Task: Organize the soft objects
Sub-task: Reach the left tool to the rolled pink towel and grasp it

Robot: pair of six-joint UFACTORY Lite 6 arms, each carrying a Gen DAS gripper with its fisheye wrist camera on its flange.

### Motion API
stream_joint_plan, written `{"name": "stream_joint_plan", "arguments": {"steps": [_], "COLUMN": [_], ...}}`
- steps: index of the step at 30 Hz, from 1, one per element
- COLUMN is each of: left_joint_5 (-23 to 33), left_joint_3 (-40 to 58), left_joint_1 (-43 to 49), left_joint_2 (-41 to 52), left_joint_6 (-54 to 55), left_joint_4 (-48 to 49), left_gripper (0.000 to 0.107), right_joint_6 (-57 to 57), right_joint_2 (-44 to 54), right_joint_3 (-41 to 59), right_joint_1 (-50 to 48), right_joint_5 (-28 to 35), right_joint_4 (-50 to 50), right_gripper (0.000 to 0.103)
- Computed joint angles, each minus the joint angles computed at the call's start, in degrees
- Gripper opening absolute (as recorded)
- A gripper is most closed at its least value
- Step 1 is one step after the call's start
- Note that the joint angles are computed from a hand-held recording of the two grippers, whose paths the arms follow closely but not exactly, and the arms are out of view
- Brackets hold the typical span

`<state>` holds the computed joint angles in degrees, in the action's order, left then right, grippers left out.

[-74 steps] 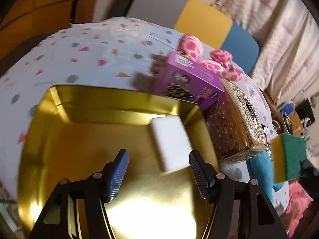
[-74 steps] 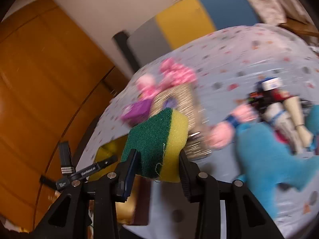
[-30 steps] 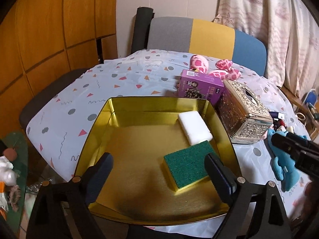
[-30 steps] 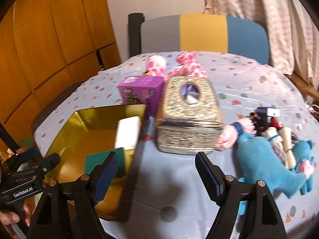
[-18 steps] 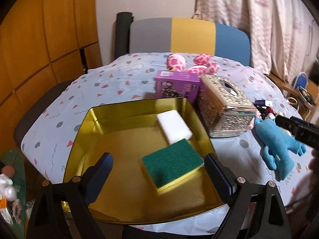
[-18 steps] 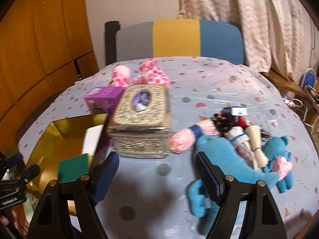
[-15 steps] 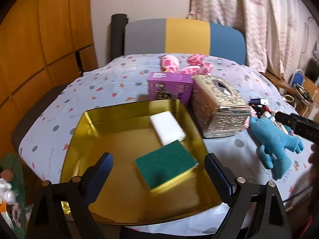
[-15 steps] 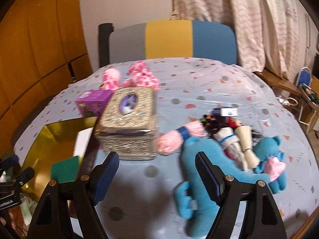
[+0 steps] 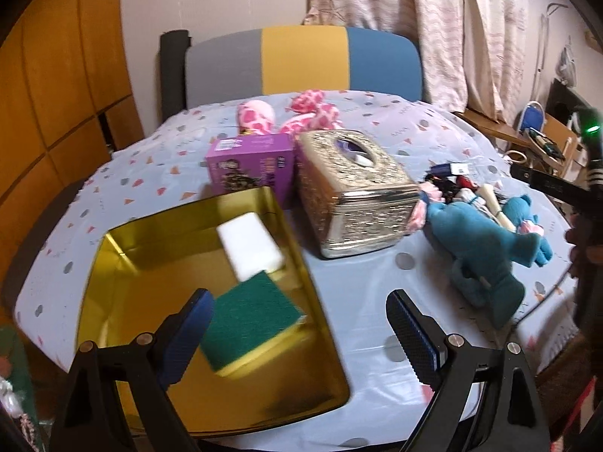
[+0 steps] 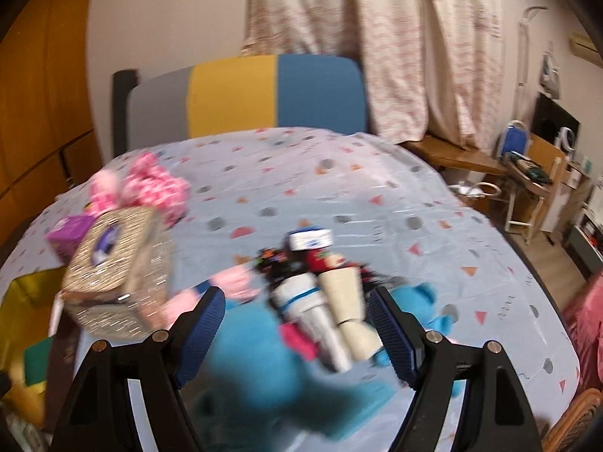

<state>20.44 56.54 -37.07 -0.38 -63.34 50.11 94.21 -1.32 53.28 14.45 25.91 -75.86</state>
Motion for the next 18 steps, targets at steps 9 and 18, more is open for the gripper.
{"name": "stream_joint_plan", "arguments": {"steps": [9,18], "left_joint_5": [-0.5,1.4], "left_joint_3": [11.2,32.7], "left_joint_1": [-5.0,-6.5], "left_joint_2": [11.4,29.3], "left_joint_6": [10.2,41.7], "left_joint_4": [-8.3,-38.4], "left_gripper": [0.09,0.061], "right_joint_6": [4.8,-8.0], "right_joint_2": [-1.5,-2.7], "right_joint_3": [-3.8,-5.4], "right_joint_1": [-15.0,-19.4], "right_joint_5": [-13.8,-19.0], "right_joint_4": [4.3,19.7], "right_gripper": [0.08,0.08]}}
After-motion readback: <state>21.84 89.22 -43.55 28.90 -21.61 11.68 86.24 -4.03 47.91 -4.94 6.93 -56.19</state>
